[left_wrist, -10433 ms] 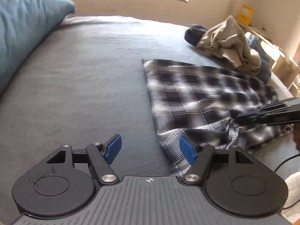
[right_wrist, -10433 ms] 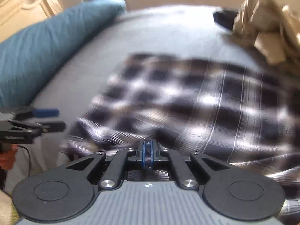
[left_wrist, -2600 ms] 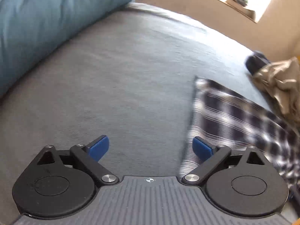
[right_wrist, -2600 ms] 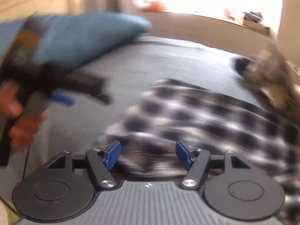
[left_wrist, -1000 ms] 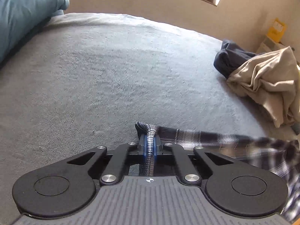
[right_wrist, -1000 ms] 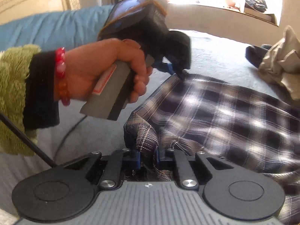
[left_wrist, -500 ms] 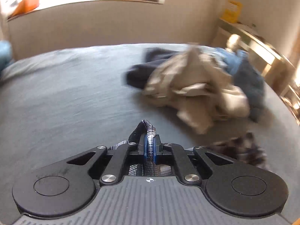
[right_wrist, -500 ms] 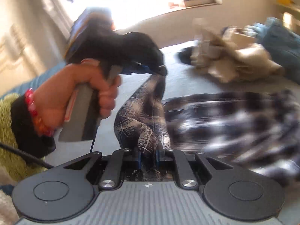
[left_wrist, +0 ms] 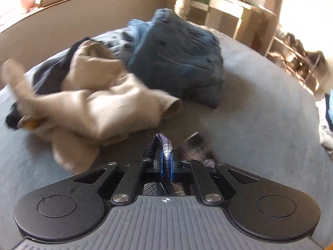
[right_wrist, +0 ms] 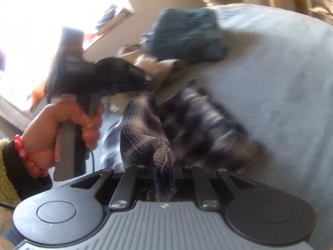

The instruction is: Fold clothes

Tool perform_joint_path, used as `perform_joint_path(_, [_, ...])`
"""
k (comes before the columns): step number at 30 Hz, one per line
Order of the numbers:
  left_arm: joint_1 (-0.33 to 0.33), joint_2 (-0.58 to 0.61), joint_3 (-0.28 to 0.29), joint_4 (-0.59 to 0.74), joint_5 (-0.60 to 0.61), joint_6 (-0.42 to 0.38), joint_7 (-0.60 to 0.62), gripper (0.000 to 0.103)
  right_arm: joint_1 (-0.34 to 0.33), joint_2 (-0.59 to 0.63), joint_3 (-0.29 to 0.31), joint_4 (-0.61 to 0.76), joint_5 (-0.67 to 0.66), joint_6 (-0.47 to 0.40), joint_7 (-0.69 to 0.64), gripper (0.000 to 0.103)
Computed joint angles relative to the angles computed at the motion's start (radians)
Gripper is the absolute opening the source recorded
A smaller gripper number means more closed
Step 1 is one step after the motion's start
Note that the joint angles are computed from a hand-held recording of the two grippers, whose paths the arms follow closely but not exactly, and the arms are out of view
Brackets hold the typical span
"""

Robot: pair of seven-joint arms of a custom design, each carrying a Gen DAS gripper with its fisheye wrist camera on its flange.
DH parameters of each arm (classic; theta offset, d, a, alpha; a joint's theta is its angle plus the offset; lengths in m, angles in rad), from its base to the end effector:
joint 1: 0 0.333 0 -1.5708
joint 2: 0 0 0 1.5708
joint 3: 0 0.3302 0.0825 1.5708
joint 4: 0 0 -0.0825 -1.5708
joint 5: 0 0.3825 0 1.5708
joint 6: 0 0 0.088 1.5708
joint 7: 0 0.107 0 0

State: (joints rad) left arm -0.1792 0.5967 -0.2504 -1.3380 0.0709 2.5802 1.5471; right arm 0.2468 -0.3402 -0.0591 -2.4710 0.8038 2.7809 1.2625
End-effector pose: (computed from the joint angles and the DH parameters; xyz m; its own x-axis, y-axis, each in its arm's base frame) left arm 0.7231 -0.2746 0.4782 -0.3817 -0.9201 0.0875 -0.7496 0.2528 -0.6117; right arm 0.4614 0.0533 0.4941 -0.0036 -0.8728 -0.4881 -0.8005 0.2950 -0.5217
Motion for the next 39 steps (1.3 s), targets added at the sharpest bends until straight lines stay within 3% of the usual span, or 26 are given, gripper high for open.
perform_joint_path(9, [-0.058, 0.128, -0.007, 0.209, 0.018, -0.102, 0.045, 0.005, -0.04, 0.067, -0.034, 0.026, 0.039, 0.005, 0.028, 0.012])
perform_joint_path(10, [-0.054, 0.142, -0.015, 0.23, 0.004, -0.123, 0.054, 0.007, -0.038, 0.079, -0.048, 0.031, 0.078, -0.007, 0.014, 0.012])
perform_joint_path(12, [-0.042, 0.165, -0.03, 0.275, -0.034, -0.185, 0.066, 0.026, -0.039, 0.109, -0.08, 0.041, 0.188, -0.053, -0.027, 0.013])
perform_joint_path(13, [-0.037, 0.174, -0.035, 0.29, -0.054, -0.206, 0.07, 0.03, -0.048, 0.125, -0.089, 0.047, 0.239, -0.08, -0.044, 0.013])
perform_joint_path(14, [-0.022, 0.161, -0.041, 0.27, -0.078, -0.198, 0.071, 0.036, -0.058, 0.137, -0.102, 0.052, 0.298, -0.112, -0.065, 0.016])
perform_joint_path(18, [0.07, 0.006, -0.06, 0.034, -0.167, -0.019, 0.091, 0.063, -0.127, 0.169, -0.137, 0.063, 0.468, -0.23, -0.111, 0.023])
perform_joint_path(21, [0.126, -0.107, -0.046, -0.108, -0.205, 0.062, 0.074, 0.064, -0.195, 0.173, -0.14, 0.061, 0.474, -0.264, -0.095, 0.029])
perform_joint_path(25, [0.163, -0.223, 0.0, -0.232, -0.187, 0.057, 0.057, 0.064, -0.26, 0.182, -0.124, 0.099, 0.422, -0.277, -0.192, 0.032])
perform_joint_path(27, [0.18, -0.268, 0.006, -0.283, -0.183, 0.003, 0.091, 0.064, -0.269, 0.209, -0.118, 0.147, 0.425, -0.322, -0.285, 0.044])
perform_joint_path(30, [0.195, -0.338, 0.006, -0.375, -0.21, -0.129, 0.17, 0.064, -0.269, 0.279, -0.091, 0.25, 0.411, -0.41, -0.405, 0.047])
perform_joint_path(32, [0.197, -0.408, 0.005, -0.489, -0.265, -0.139, 0.232, 0.064, -0.269, 0.327, -0.067, 0.316, 0.37, -0.474, -0.444, 0.049])
perform_joint_path(34, [0.187, -0.481, 0.013, -0.607, -0.329, -0.13, 0.289, 0.064, -0.267, 0.366, -0.042, 0.366, 0.319, -0.5, -0.48, 0.044])
perform_joint_path(36, [0.17, -0.544, 0.026, -0.709, -0.409, -0.115, 0.34, 0.064, -0.26, 0.381, -0.019, 0.377, 0.283, -0.462, -0.517, 0.001])
perform_joint_path(39, [0.132, -0.615, 0.055, -0.829, -0.529, -0.078, 0.413, 0.064, -0.264, 0.4, -0.008, 0.377, 0.309, -0.418, -0.518, 0.001])
